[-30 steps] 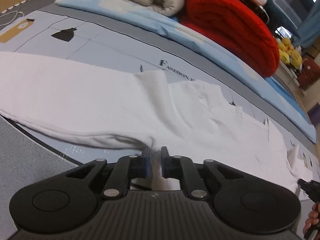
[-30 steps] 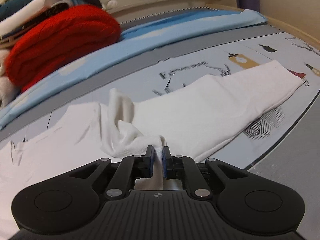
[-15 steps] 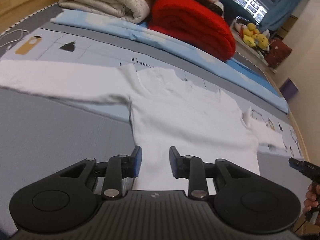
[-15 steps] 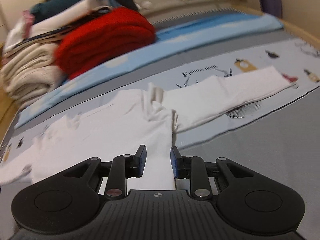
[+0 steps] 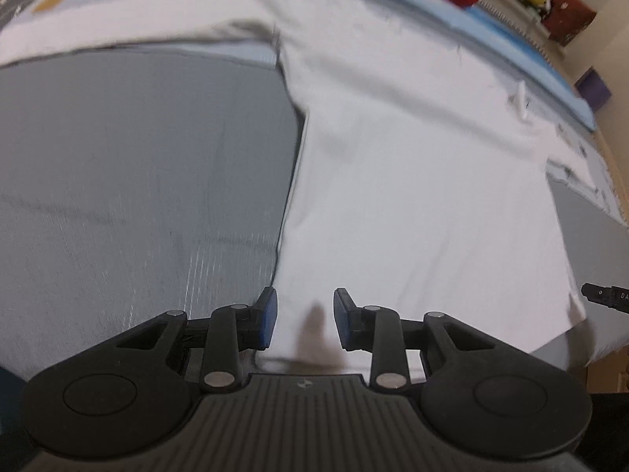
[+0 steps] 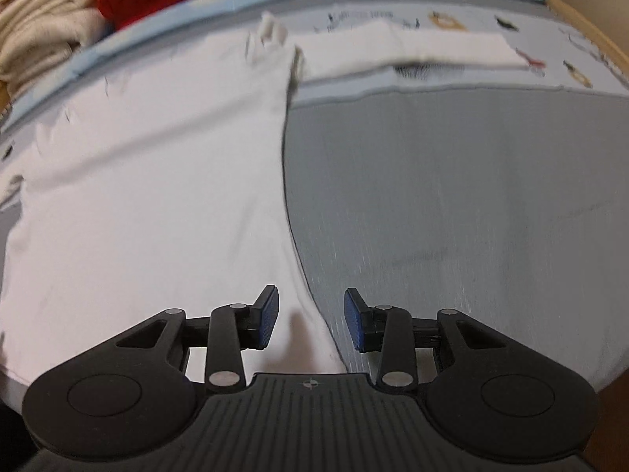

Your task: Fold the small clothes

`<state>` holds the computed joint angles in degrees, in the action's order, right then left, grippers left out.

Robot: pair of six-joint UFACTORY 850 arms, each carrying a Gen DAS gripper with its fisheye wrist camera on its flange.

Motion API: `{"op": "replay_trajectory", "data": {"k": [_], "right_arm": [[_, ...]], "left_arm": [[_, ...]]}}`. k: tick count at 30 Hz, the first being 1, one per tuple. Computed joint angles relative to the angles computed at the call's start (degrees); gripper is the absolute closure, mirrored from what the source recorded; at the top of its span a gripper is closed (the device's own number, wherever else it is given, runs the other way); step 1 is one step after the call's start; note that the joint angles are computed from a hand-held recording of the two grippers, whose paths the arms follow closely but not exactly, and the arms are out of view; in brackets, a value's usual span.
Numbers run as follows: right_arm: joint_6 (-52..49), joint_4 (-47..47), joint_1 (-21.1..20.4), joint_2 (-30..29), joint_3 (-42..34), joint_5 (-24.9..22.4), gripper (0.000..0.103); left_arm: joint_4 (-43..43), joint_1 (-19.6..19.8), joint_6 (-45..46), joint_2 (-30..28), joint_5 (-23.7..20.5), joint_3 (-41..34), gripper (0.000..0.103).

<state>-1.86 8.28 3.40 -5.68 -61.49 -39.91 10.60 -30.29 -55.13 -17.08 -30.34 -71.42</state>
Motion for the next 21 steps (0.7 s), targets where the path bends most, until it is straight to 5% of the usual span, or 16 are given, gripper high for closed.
{"op": "replay_trajectory", "data": {"k": [5, 7, 10, 15, 17, 21], "right_arm": [[2.59, -2.98, 0.6, -1.78, 0.38, -4.72, 0.065], [1.97, -3.11, 0.65, -1.65, 0.79, -5.3, 0.066], [-0.66, 0.35, -0.1, -1.11, 0.87, -6.26, 0.095], [-5.43, 12.22, -4.05, 3.46, 1.62, -4.45, 0.097], [-7.0, 15.37, -5.02, 6.22, 2.96, -4.27, 0.097], [-1.3, 2.27, -1.44, 6.4, 4.53, -7.38, 0.097]], "left_arm": [[2.12, -0.64, -0.54, -1.49, -3.65, -0.48, 0.072], [0.68, -0.51, 1.15, -1.3, -3.33, 0.08, 0.089], [3.03, -0.92, 1.13, -0.02, -2.16, 1.0, 0.097], [12.62, -1.12, -13.01, 7.57, 4.28, 7.11, 0.097], [8.0, -1.15, -7.88, 6.78, 0.73, 6.91, 0.097], [-2.83, -0.26, 4.26, 3.8, -1.6, 5.44, 0.096]]}}
